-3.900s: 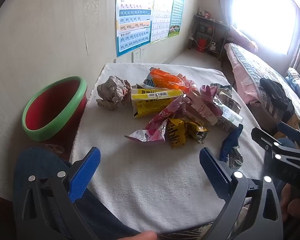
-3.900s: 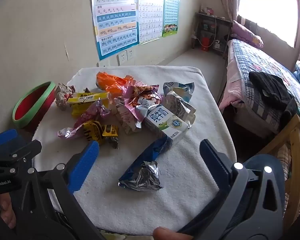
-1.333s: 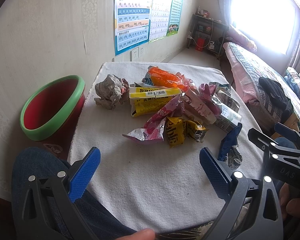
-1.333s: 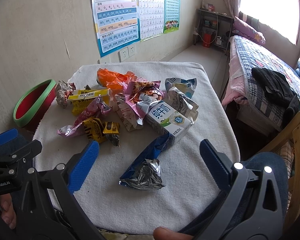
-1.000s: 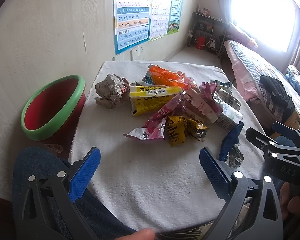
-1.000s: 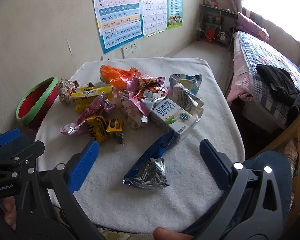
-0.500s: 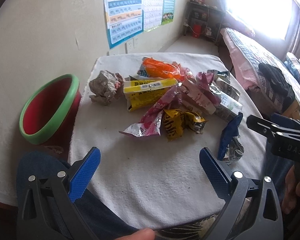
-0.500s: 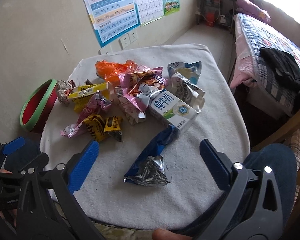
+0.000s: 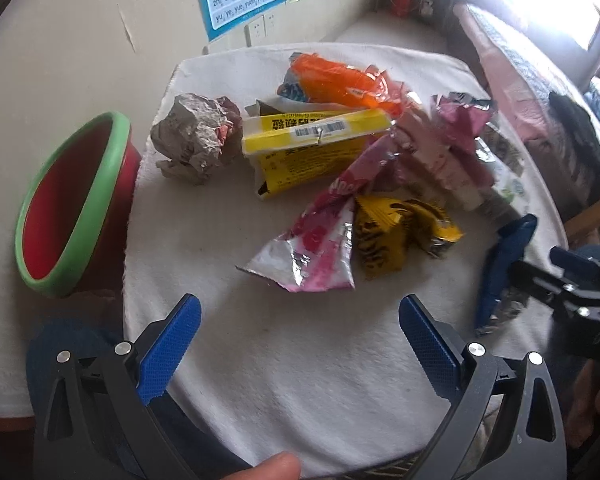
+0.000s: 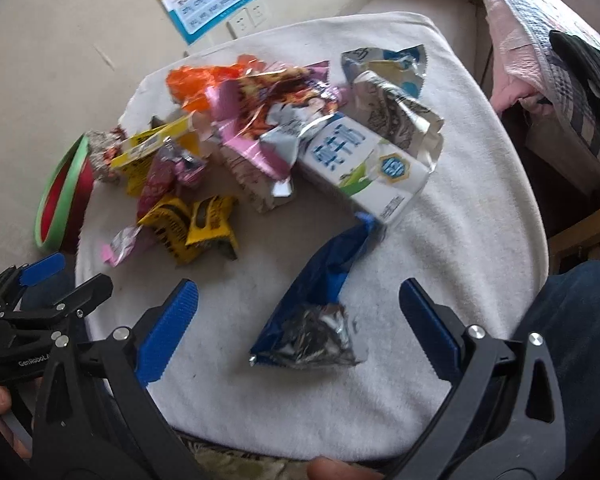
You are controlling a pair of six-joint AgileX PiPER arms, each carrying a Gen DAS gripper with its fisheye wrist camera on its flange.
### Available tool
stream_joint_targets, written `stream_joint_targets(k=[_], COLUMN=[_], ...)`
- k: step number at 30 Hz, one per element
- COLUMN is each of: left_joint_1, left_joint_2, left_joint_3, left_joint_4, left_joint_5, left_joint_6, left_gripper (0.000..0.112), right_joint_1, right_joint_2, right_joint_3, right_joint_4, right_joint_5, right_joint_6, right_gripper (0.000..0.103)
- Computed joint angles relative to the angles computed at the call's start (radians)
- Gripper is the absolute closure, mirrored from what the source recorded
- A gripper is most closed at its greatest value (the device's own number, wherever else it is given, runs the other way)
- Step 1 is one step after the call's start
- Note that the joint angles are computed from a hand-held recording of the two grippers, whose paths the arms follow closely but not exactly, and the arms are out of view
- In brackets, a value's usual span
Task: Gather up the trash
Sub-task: 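Grasp the blue-silver wrapper with the right tool while the left tool grasps the pink wrapper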
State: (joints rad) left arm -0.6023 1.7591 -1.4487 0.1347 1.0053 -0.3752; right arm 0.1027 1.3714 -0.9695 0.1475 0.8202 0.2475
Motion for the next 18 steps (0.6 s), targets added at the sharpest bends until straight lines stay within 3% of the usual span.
stream_joint_targets(k=[2,8,13,18], left_joint_1=[0.011,0.028,0.061,0.063], left_joint_2=[0.042,0.094,0.126,0.161], left_joint_3=[-0.037,-0.077,-0.095,-0.115], left_joint_4=[-0.010,-0.028,-0.095,-0.091], left_joint_5=[0.034,0.039,0.022,0.010], left_joint_6=[0.039,0.106,0.154,0.147], left_gripper=[0.017,0.017,0.019,0.043], right_joint_1=[-0.009,-0.027,-0.033,-0.045], right_joint_2=[0.033,0.088,0.095,0.116], right_joint_3=[-0.015,-0.016,-0.008,-0.007], right_joint_4=[0.004,0.028,0.056,0.094], right_joint_5=[0.012,-0.005,-0.017,-0.018], right_joint_6=[-0.001,-0.024,-0.055,-0.094], right_gripper=[0.004,0.005,0.017,0.035])
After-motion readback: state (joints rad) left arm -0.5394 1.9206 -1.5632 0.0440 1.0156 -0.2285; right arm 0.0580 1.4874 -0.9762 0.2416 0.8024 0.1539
